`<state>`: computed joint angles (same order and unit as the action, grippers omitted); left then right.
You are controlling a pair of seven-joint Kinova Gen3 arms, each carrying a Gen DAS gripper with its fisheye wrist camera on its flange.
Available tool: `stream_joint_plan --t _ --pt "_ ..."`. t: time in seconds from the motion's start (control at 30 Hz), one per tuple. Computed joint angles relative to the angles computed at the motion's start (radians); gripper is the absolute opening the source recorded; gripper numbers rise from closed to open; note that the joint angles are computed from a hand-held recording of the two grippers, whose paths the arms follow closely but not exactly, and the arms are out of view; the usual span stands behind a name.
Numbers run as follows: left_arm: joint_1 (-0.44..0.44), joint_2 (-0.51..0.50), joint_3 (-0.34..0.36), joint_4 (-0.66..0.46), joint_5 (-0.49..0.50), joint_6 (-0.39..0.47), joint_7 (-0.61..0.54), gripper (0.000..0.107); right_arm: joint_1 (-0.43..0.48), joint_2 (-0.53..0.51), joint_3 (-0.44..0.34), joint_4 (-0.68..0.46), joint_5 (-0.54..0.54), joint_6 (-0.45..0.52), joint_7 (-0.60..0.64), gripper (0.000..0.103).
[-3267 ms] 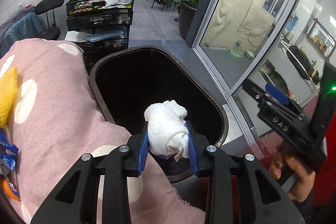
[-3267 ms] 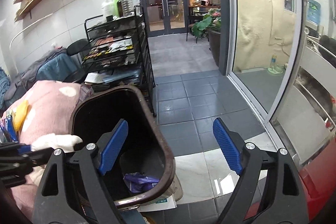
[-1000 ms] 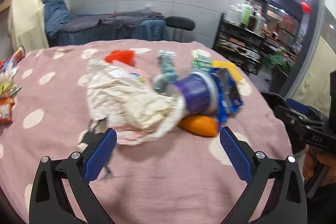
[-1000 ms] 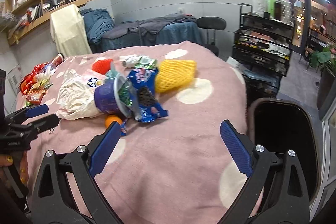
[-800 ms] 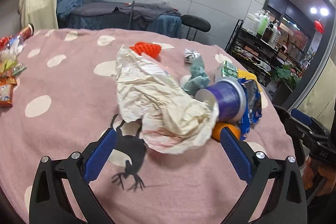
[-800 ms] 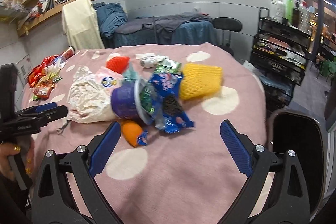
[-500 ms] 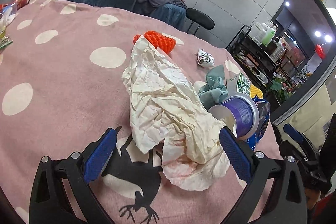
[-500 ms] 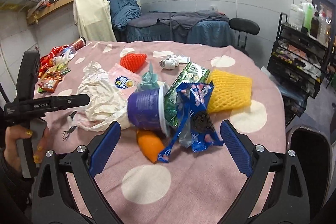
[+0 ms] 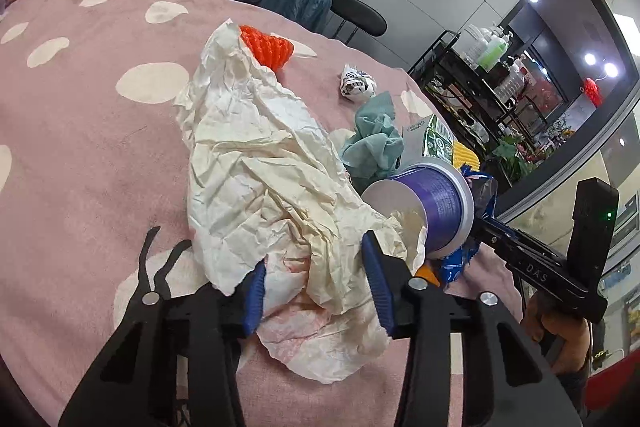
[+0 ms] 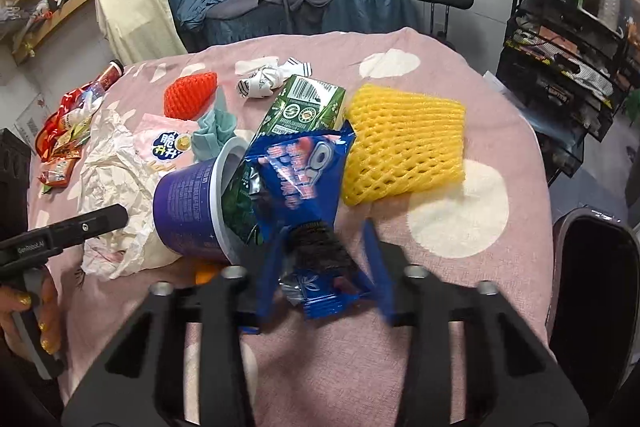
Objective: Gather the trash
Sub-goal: 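Grasp the blue snack wrapper with the right tool while the left tool grasps the white tissue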
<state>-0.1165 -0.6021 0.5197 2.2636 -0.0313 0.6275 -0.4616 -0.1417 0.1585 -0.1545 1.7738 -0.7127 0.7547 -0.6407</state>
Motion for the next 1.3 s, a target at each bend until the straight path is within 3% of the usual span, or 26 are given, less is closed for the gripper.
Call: stream_joint_plan --t 0.2,0.4,0.47,0.53,0.67,0.7,0.77,0.8,0.9,1.03,1.2,1.3 --pt "-0.049 -0.065 0.074 -0.046 -0.017 0.088 0.022 0.026 0.047 -0.041 0.009 0.052 -0.127 0.018 0.133 0.015" --pt "-0.067 -0.113 0.119 -0.09 0.005 0.172 0.015 0.026 0.068 -0.099 0.059 0.106 -0.207 0.05 0.23 0.014" --pt "-0.068 -0.106 0.118 -0.092 0.029 0.185 0.018 0.031 0.072 -0.114 0.078 0.123 -0.227 0.058 0.256 0.014" --pt "-0.053 -0.108 0.101 -0.071 0.06 0.165 0.026 0.051 0.079 -0.116 0.098 0.124 -0.238 0.088 0.267 0.014" --pt "-0.076 -0.116 0.133 -0.067 0.086 0.197 0.061 0.057 0.093 -0.125 0.121 0.138 -0.251 0.112 0.289 0.014" --pt "-0.081 -0.126 0.14 -0.067 0.09 0.199 0.071 0.054 0.097 -0.126 0.126 0.142 -0.258 0.118 0.297 0.014" --pt "-0.102 -0.134 0.165 -0.079 0.089 0.218 0.081 0.04 0.102 -0.13 0.133 0.147 -0.266 0.126 0.306 0.014" --pt "-0.104 -0.127 0.171 -0.087 0.089 0.225 0.076 0.026 0.105 -0.132 0.136 0.152 -0.272 0.129 0.313 0.014" --pt "-0.117 -0.128 0.202 -0.105 0.093 0.232 0.08 0.018 0.121 -0.139 0.151 0.163 -0.299 0.151 0.345 0.014" --pt "-0.145 -0.142 0.266 -0.144 0.103 0.259 0.076 0.017 0.14 -0.153 0.17 0.18 -0.326 0.163 0.378 0.014" --pt "-0.089 -0.139 0.238 -0.099 0.198 0.166 0.074 0.023 0.174 -0.157 0.201 0.192 -0.346 0.198 0.403 0.014" --pt "-0.127 -0.131 0.291 -0.122 0.194 0.193 0.085 0.023 0.19 -0.156 0.21 0.194 -0.347 0.212 0.407 0.014"
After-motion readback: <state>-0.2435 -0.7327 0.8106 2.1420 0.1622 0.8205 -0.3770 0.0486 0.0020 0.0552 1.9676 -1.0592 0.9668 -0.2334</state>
